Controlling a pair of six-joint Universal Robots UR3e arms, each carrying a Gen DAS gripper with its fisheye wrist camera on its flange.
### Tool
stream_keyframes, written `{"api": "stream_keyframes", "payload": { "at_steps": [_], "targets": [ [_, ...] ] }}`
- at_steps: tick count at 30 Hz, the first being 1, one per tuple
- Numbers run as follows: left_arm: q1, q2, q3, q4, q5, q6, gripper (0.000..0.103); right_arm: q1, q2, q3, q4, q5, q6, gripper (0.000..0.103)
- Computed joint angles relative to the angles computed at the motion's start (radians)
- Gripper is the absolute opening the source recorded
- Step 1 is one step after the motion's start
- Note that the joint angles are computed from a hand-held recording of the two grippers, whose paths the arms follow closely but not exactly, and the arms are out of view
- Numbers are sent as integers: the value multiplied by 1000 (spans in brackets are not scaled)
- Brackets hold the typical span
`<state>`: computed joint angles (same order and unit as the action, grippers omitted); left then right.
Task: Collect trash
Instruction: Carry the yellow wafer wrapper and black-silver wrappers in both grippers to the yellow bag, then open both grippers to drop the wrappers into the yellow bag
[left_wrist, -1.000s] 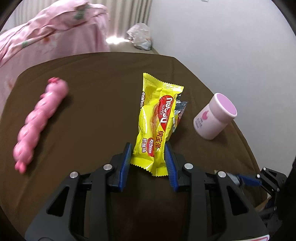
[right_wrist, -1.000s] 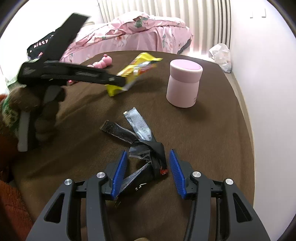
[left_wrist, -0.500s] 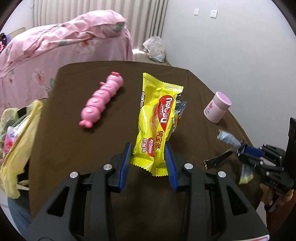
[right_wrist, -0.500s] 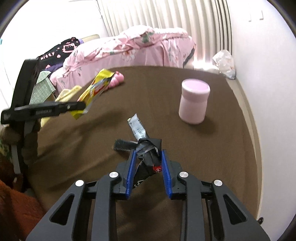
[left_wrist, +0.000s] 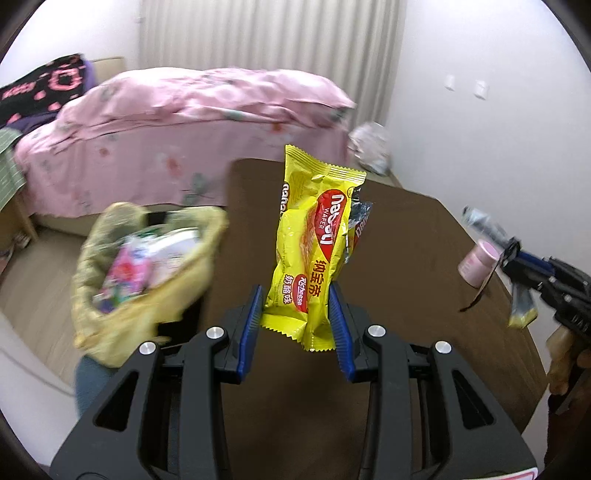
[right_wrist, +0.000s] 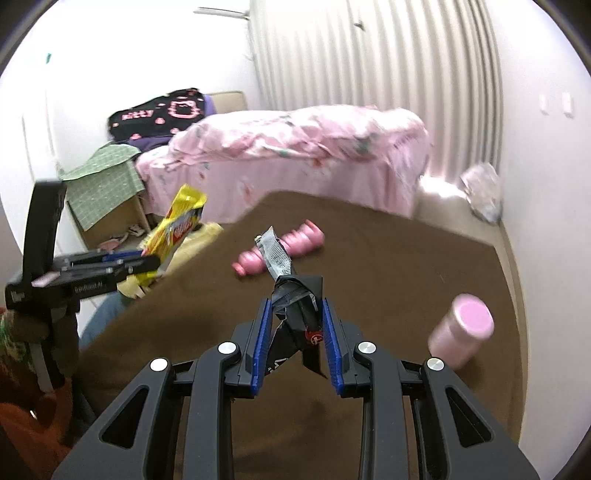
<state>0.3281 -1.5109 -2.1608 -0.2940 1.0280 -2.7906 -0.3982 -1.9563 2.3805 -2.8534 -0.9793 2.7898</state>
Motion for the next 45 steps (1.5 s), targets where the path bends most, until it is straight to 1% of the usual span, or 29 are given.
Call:
{"api": "stream_keyframes", "payload": {
  "at_steps": [5, 7, 9, 12, 15, 17, 19, 21, 23, 25, 27, 32, 34, 35, 36, 37, 39, 40, 42, 43, 44, 45],
  "targets": [
    [181, 65, -51, -29, -93, 24, 34, 189, 152, -184, -43, -96, 82, 26],
    [229, 60, -44, -30, -119, 25, 34, 264, 229, -278, -39, -133, 112, 26],
    [264, 43, -34, -6, -136, 9, 34, 315, 290, -356, -25, -159, 123, 26],
    [305, -8, 5, 54, -135, -50, 34, 424, 426, -512, -28, -237, 136, 26],
    [323, -80, 56, 136, -90, -140, 34, 503, 576, -699, -16, -260, 149, 26],
    [323, -142, 101, 179, -55, -196, 36, 534, 666, -816, 13, -252, 153, 26],
    [316, -220, 166, 187, -20, -242, 36, 566, 794, -981, 53, -241, 169, 26],
    [308, -296, 238, 155, -5, -268, 36, 593, 921, -1147, 108, -236, 183, 26],
    [305, -348, 286, 131, -5, -281, 36, 617, 1037, -1302, 159, -239, 188, 26],
    [294, -400, 325, 129, 7, -291, 36, 637, 1163, -1483, 240, -237, 181, 26],
    [280, -440, 352, 127, 26, -296, 36, 650, 1281, -1663, 334, -241, 173, 26],
    [229, -537, 423, 78, 64, -266, 36, 660, 1541, -2090, 599, -236, 151, 26],
    [219, -566, 449, 60, 69, -266, 37, 661, 1609, -2193, 663, -245, 142, 26],
    [217, -578, 454, 53, 66, -266, 38, 659, 1635, -2228, 682, -245, 141, 26],
    [216, -585, 462, 47, 62, -267, 38, 658, 1636, -2222, 684, -245, 141, 26],
    [213, -594, 472, 43, 58, -270, 38, 654, 1617, -2173, 662, -240, 141, 27],
    [207, -601, 485, 48, 61, -275, 39, 649, 1624, -2172, 660, -229, 146, 27],
    [205, -603, 492, 48, 63, -278, 41, 648, 1641, -2204, 679, -222, 149, 28],
    [205, -605, 506, 37, 56, -284, 44, 644, 1639, -2195, 676, -211, 155, 29],
    [206, -602, 508, 31, 48, -287, 47, 641, 1628, -2169, 661, -206, 158, 30],
    [212, -597, 502, 28, 37, -284, 50, 639, 1598, -2102, 623, -203, 162, 30],
    [216, -594, 501, 17, 27, -279, 52, 636, 1577, -2058, 602, -202, 164, 32]
  ]
}}
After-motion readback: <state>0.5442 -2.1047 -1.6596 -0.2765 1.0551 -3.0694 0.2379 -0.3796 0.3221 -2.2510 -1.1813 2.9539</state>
